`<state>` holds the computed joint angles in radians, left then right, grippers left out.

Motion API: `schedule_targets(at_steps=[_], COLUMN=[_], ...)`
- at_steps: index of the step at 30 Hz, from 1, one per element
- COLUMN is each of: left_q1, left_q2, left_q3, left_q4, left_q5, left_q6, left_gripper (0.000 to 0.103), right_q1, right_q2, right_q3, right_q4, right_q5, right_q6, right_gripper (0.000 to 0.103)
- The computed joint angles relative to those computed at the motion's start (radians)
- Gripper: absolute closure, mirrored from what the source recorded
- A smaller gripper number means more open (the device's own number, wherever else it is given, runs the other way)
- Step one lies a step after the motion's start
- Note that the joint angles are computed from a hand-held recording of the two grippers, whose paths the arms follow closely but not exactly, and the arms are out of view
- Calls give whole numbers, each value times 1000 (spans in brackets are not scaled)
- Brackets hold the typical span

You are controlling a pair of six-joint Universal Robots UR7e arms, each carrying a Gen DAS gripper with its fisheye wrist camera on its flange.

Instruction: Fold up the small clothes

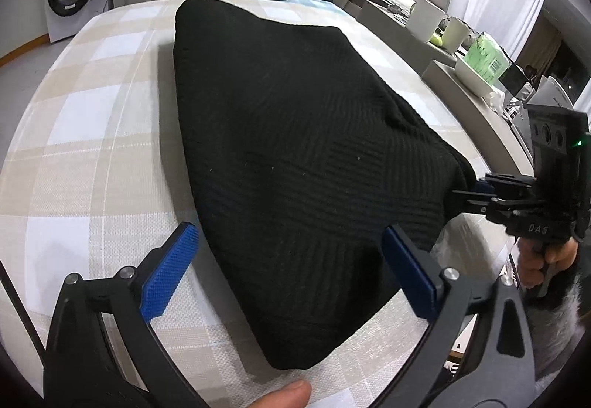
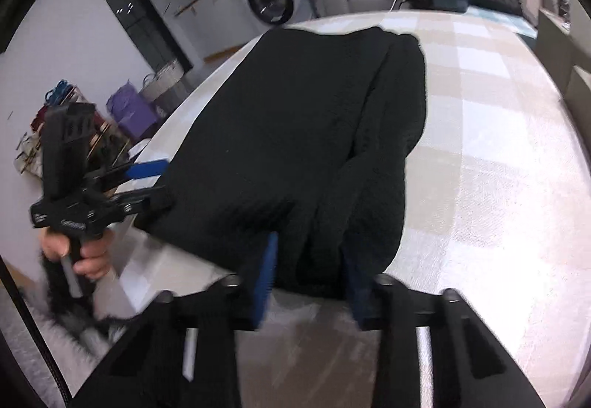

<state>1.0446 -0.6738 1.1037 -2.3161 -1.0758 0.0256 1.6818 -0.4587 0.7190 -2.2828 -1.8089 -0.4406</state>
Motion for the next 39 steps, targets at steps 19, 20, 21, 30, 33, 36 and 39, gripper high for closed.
schedule_targets(at_steps=[19, 20, 21, 30, 33, 36, 39], left_q1=[10, 6, 2, -20, -20, -9, 7], left_q2=[24, 31, 37, 88, 91, 96, 81], left_q3=[-32, -37, -40, -78, -74, -94, -102], left_q4=[-24, -31, -37, -35, -34, 19, 39], left_q5=[-8, -18, -17, 60, 100, 113, 63], left_q6=[56, 71, 83, 162, 167, 129, 99], left_gripper=[4, 4, 1, 1, 1, 1, 1], right_q1=[-45, -48, -50, -46, -45, -36, -36], right_q2=[-73, -68, -60, -70, -105, -111, -162], right_q3=[18, 7, -9, 32, 76, 97, 188], right_q4=[19, 22, 35, 62, 40, 36, -50], right_q5=[161, 179, 185, 183, 176, 67, 78], right_q6=[217, 215, 210, 253, 287, 292, 283], right_gripper=[68, 65, 62, 93, 94, 94, 89])
